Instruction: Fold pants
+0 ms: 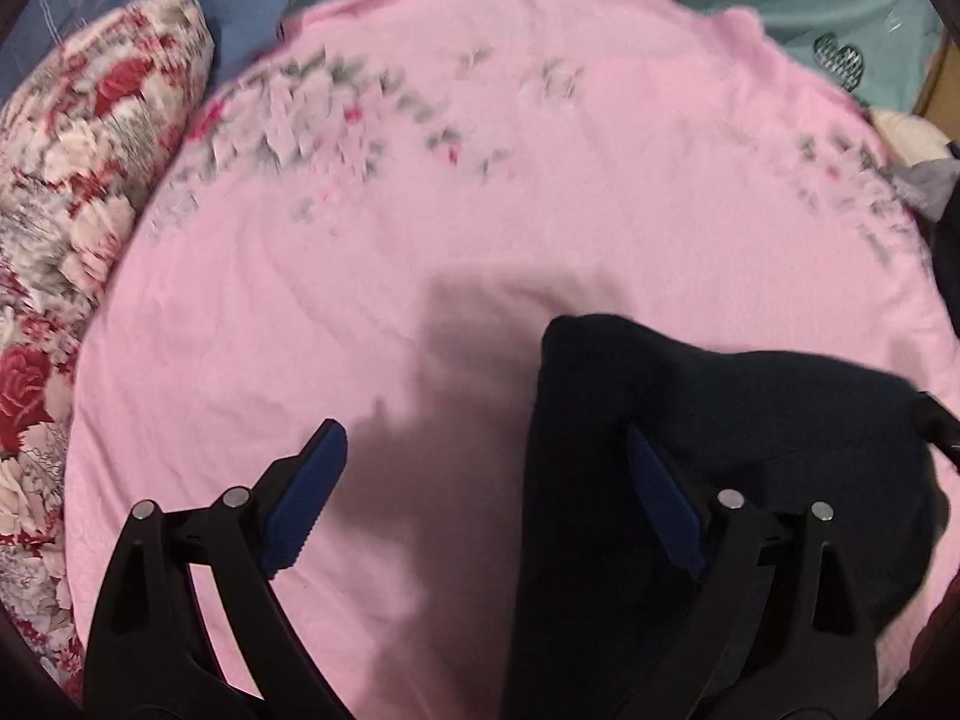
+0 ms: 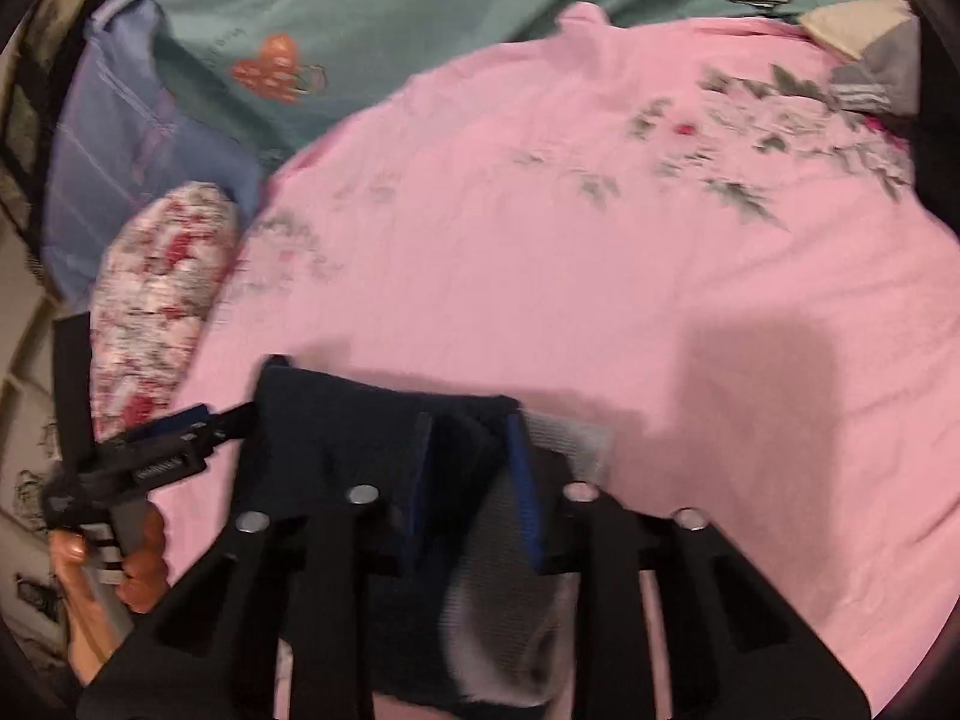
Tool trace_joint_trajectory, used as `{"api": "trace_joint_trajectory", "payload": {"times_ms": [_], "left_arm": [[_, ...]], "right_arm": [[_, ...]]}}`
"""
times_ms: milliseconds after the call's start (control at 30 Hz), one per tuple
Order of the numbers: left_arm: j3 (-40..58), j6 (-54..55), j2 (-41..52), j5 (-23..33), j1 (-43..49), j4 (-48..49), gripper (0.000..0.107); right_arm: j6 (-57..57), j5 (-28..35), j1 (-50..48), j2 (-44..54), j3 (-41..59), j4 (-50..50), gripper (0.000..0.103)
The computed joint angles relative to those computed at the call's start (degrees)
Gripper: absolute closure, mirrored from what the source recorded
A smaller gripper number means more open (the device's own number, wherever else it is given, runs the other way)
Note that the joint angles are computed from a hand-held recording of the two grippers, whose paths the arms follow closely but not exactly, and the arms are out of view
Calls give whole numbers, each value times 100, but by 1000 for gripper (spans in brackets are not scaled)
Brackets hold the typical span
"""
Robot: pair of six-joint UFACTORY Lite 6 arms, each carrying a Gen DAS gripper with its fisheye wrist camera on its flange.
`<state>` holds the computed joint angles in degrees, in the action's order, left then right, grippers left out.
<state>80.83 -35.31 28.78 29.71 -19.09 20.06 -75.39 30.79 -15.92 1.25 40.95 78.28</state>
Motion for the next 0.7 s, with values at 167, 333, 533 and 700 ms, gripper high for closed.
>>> {"api": "trace_joint_trajectory", "payload": {"times_ms": [167,333,533,700], "left_arm": [[-657,-348,-725,-82,-134,378,14],[-1809,642,-2005,-372,75,-1033,14],[-2081,-337,-1538,-338,-204,45,12],[-2552,459,-2285,-382,58,-756,14]], "right_arm": [[735,-394,182,-1233,-710,-665,40],[1552,478,52,-3477,-1649,-1429,40],[1021,477,521,-2539,-2052,-888,44],[1347,1976,-819,-2209,-1899,-1008,69]]}}
